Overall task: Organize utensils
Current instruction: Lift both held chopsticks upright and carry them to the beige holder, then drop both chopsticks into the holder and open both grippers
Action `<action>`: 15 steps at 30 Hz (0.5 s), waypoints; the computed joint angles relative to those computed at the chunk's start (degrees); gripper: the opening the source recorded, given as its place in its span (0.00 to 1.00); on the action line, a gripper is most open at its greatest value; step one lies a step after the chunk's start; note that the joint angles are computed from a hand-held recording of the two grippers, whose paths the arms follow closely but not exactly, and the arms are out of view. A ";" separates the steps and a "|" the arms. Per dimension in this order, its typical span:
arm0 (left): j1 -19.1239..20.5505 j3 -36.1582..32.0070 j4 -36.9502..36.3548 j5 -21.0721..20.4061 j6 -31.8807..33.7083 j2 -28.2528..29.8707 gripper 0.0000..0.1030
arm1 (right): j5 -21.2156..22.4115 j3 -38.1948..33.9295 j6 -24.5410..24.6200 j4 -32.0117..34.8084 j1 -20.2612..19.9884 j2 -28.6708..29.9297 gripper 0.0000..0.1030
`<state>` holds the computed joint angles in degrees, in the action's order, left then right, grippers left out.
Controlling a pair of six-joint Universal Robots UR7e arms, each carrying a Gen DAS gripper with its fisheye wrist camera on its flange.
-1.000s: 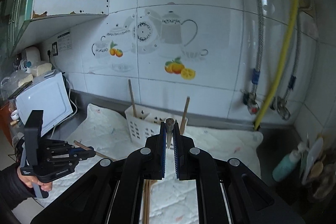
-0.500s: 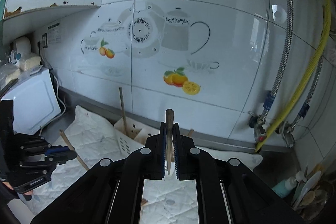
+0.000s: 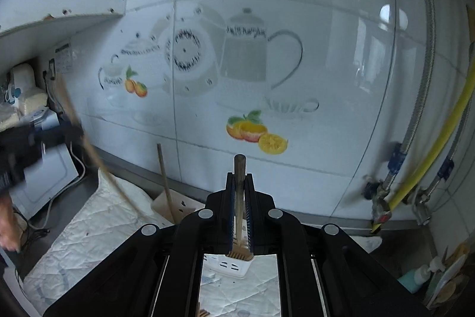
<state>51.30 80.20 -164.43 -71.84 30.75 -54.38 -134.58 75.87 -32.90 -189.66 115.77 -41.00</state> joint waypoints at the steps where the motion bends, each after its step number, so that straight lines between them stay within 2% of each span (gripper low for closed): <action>1: -0.12 -0.99 -0.17 0.31 0.28 0.76 0.05 | 0.18 -0.02 0.36 0.28 -0.31 0.08 0.06; 8: 0.53 -6.72 -0.78 2.70 1.52 6.04 0.05 | 0.28 -0.15 0.77 2.28 -2.17 0.89 0.06; 15: 2.70 -10.79 3.10 3.97 -0.99 9.74 0.05 | 0.54 0.39 1.27 2.50 -2.83 0.94 0.06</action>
<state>54.00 69.42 -161.33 -67.87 29.76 -44.64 -134.04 76.26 -31.62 -187.16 112.94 -40.06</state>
